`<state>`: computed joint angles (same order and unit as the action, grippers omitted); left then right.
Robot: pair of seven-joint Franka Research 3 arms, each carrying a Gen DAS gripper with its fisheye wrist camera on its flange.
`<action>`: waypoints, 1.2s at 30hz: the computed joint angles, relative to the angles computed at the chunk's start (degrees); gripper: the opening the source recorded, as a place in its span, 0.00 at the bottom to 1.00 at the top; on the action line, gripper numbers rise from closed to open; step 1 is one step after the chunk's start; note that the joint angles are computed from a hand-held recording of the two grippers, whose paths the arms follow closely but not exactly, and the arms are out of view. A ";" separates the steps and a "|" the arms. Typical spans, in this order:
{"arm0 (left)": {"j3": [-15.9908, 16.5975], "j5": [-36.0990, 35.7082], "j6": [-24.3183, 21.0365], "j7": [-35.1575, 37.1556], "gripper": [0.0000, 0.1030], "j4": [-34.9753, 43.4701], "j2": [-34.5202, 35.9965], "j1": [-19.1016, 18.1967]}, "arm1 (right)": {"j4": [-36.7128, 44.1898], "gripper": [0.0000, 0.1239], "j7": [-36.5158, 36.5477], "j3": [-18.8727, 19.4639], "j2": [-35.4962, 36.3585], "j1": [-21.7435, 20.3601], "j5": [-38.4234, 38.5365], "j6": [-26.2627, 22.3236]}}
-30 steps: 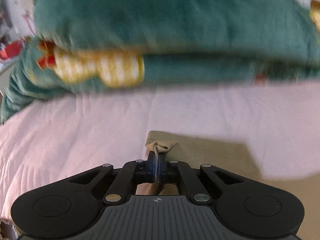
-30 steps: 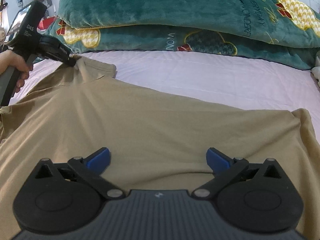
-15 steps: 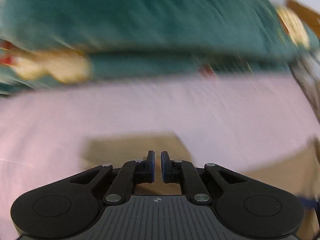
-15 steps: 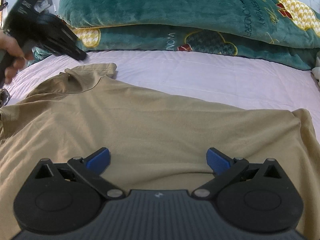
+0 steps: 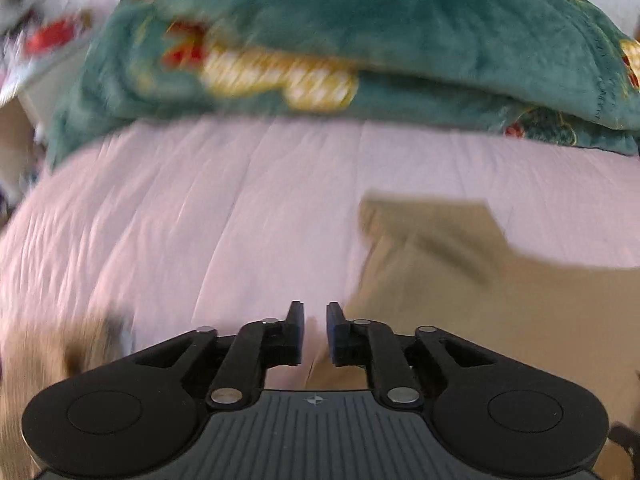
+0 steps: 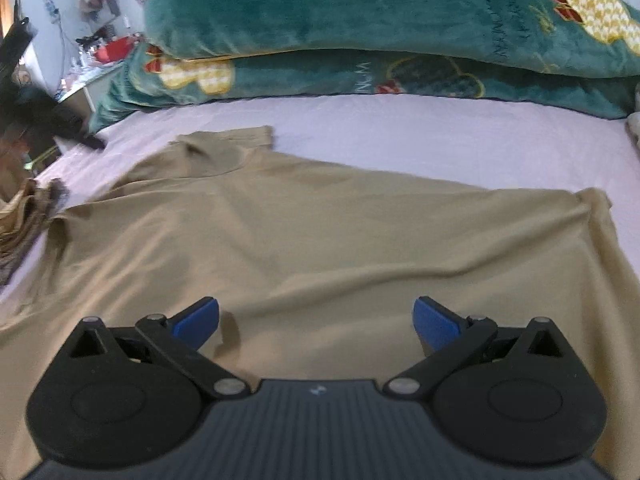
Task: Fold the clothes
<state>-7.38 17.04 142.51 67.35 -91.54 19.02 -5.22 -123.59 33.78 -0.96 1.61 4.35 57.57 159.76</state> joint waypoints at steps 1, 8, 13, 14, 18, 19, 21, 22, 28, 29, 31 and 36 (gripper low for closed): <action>0.05 -0.55 0.42 -0.41 0.23 -2.43 -1.22 0.43 | -0.67 0.83 2.16 0.21 -0.74 0.33 -1.85 -0.08; 0.92 0.57 13.27 -5.65 0.23 -7.77 0.64 1.11 | -5.84 0.83 7.33 0.92 -4.71 3.29 -10.88 2.66; 0.72 -0.63 7.83 -0.73 0.41 3.30 8.88 -0.35 | -6.51 0.83 7.85 0.29 -4.27 4.12 -12.31 2.57; 0.14 1.70 7.48 -0.19 0.42 4.26 9.85 -0.21 | -6.29 0.83 7.15 0.22 -4.06 4.25 -11.58 2.72; 1.72 4.90 11.57 0.54 0.43 3.82 10.67 -1.19 | -4.66 0.83 4.45 -0.09 -3.22 4.12 -7.69 0.90; 1.05 3.63 12.21 1.38 0.30 4.44 11.25 -0.29 | -4.51 0.83 3.61 0.01 -3.06 4.12 -6.83 1.06; -0.27 1.42 12.31 3.93 0.11 6.41 12.66 1.00 | -4.39 0.83 2.96 0.24 -2.80 4.13 -5.51 1.63; -0.38 1.26 11.28 5.35 0.08 8.17 13.70 0.87 | -4.38 0.83 2.26 0.34 -2.74 4.15 -4.65 1.78; 6.27 8.52 13.89 -2.33 0.06 9.94 13.68 -4.98 | -5.48 0.83 2.45 0.29 -3.41 3.78 -5.70 3.53; 6.00 8.14 13.28 -3.10 0.06 11.01 14.08 -4.49 | -5.74 0.83 2.34 0.05 -3.60 3.61 -5.24 3.86; 2.86 4.37 6.69 -0.03 0.06 15.03 15.96 -2.21 | -5.87 0.83 2.45 -0.57 -3.90 3.12 -4.66 2.84; 3.38 6.54 2.03 1.62 0.11 11.22 12.39 -3.23 | -8.24 0.83 5.88 -2.58 -7.82 1.03 -5.22 -1.99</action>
